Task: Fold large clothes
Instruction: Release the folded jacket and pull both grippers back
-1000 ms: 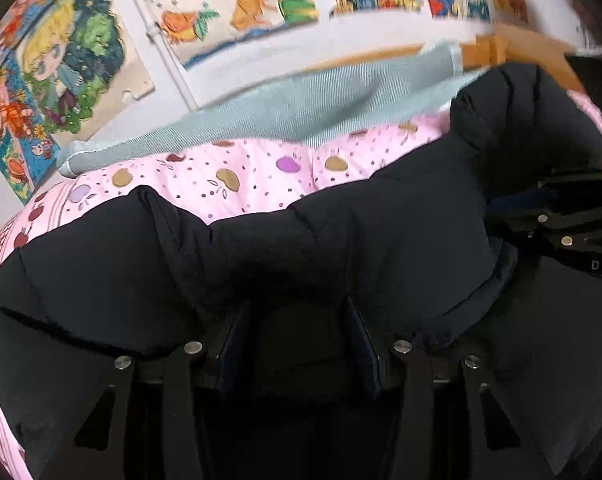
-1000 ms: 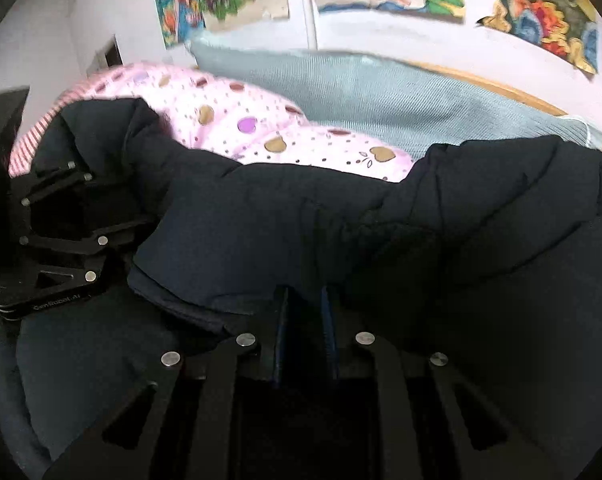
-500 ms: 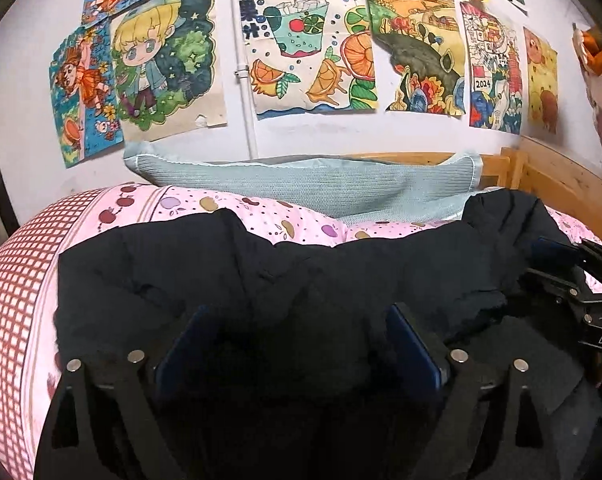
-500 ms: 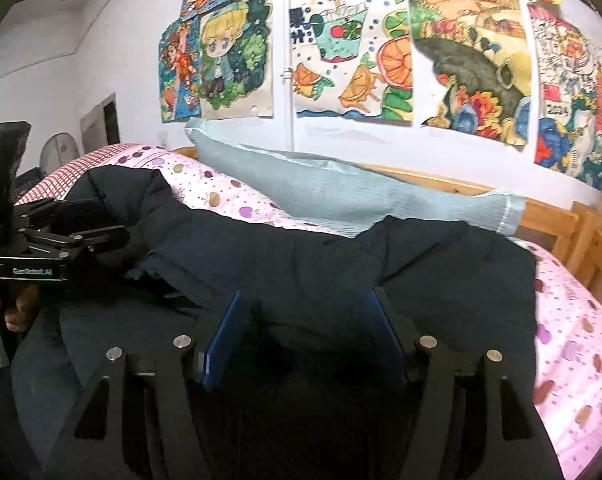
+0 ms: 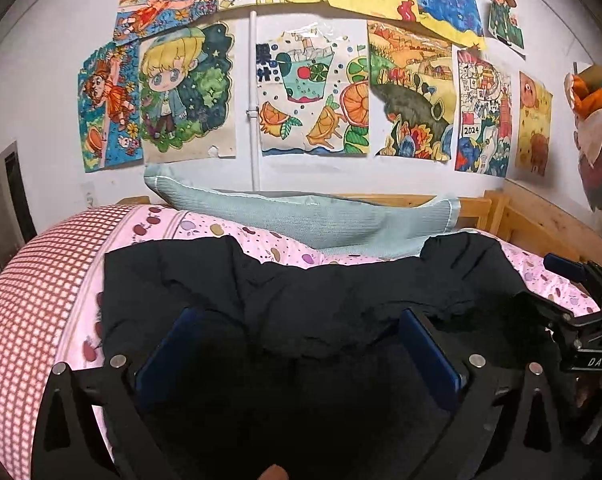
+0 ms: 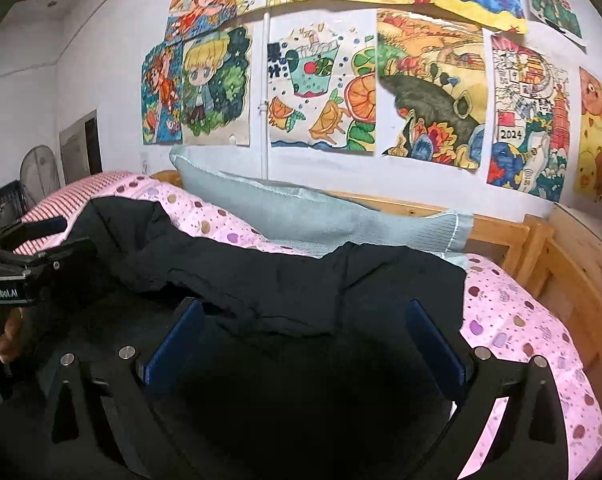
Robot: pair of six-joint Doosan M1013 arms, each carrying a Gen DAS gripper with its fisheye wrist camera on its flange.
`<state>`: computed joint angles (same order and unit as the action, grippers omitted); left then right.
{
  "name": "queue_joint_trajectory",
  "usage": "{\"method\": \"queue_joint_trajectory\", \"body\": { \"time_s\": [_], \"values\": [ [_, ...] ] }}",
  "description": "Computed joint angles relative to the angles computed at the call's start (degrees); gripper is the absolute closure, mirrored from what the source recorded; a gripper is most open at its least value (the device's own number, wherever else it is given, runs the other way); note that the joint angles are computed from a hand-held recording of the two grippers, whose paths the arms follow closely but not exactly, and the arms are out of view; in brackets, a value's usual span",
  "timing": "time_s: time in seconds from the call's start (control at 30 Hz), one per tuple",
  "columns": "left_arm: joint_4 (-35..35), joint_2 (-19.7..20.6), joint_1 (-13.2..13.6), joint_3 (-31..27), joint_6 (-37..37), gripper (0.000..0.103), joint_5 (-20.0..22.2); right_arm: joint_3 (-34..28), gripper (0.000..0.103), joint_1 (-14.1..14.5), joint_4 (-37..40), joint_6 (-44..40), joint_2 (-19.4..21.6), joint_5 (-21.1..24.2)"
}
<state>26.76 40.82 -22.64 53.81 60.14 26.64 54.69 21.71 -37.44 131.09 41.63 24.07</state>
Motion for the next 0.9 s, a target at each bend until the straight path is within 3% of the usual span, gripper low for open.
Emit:
{"method": "queue_joint_trajectory", "body": {
  "time_s": [0.13,0.33,0.43,0.63,0.77,0.9],
  "values": [
    [4.18,-2.28,-0.65,2.87,-4.17,0.000,0.76,2.81,0.002,0.59,-2.43,3.63,-2.36,-0.56],
    [16.11,-6.90,-2.06,9.33,-15.85,0.000,0.42,7.34,0.002,2.25,-8.02,7.73,-5.73,-0.41],
    [18.83,-9.18,-2.60,12.53,-18.51,0.000,-0.30,9.98,0.002,3.09,-10.62,10.93,-7.66,-0.34],
    [30.77,-13.69,-3.86,19.80,-30.48,0.000,-2.86,15.75,0.002,4.29,-18.02,20.28,-11.36,-1.59],
    [31.83,-15.54,-4.23,22.41,-33.52,0.000,-3.73,18.82,0.002,4.85,-21.43,24.62,-13.28,-1.77],
    [28.56,-16.60,-4.46,23.75,-32.73,0.000,-4.03,21.65,0.002,5.30,-22.31,26.06,-15.08,-1.77]
  ]
}}
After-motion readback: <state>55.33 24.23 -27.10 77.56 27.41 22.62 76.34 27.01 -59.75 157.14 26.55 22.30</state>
